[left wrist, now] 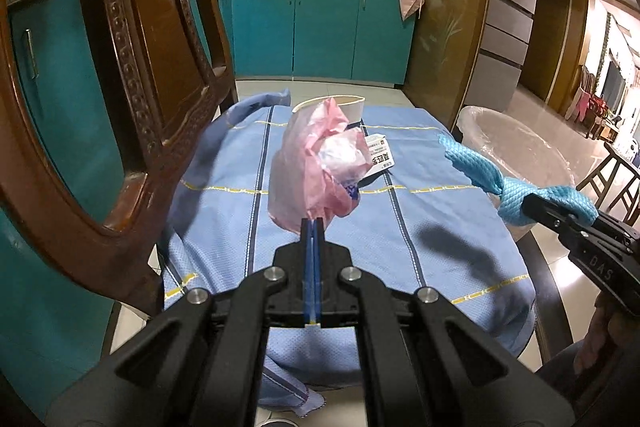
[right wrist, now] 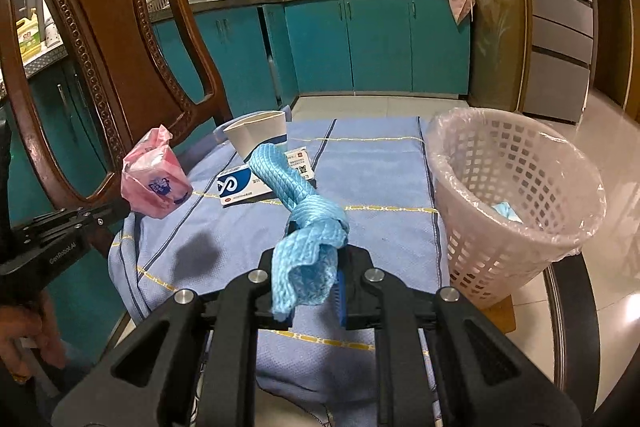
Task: Collect trash
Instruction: 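Grasp the pink tissue packet with the left tool while the right tool holds the blue cloth, then release the blue cloth into the white basket with the right tool while the left tool releases the pink packet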
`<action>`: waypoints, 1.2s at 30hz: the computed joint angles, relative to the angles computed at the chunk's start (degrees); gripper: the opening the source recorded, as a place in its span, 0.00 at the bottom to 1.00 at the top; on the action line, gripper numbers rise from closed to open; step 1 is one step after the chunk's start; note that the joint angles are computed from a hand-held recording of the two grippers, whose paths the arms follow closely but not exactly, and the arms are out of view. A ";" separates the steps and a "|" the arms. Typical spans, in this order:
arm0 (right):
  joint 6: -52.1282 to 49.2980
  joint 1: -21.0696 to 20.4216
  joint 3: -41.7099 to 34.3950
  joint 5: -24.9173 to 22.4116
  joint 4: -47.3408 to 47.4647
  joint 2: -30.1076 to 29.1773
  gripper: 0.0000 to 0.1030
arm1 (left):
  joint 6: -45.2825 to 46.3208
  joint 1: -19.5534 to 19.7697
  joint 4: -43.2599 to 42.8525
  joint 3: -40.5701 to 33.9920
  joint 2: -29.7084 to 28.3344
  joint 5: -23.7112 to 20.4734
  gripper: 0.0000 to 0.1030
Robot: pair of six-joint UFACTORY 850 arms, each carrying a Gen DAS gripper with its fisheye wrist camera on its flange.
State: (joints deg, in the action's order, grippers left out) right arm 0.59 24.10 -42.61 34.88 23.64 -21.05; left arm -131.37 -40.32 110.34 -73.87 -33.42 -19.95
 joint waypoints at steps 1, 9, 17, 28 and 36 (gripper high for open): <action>-0.11 0.05 -0.03 -0.02 0.06 0.00 0.15 | 0.08 -0.02 -0.03 -0.09 -0.08 0.06 0.02; -0.31 0.00 -0.32 -0.60 0.05 -0.13 0.15 | 0.47 -0.05 -0.63 -0.10 -0.07 0.07 0.02; -0.69 -0.64 0.29 1.93 0.57 0.62 0.15 | 0.17 0.12 -0.37 -0.12 -0.03 0.43 0.02; 4.04 -15.50 -6.19 2.93 8.03 -4.93 0.67 | -1.72 0.22 1.96 -0.29 -0.43 1.59 0.02; 20.60 -13.39 7.65 17.05 9.68 3.72 0.89 | -0.69 -0.69 3.23 -1.97 -1.31 4.12 0.02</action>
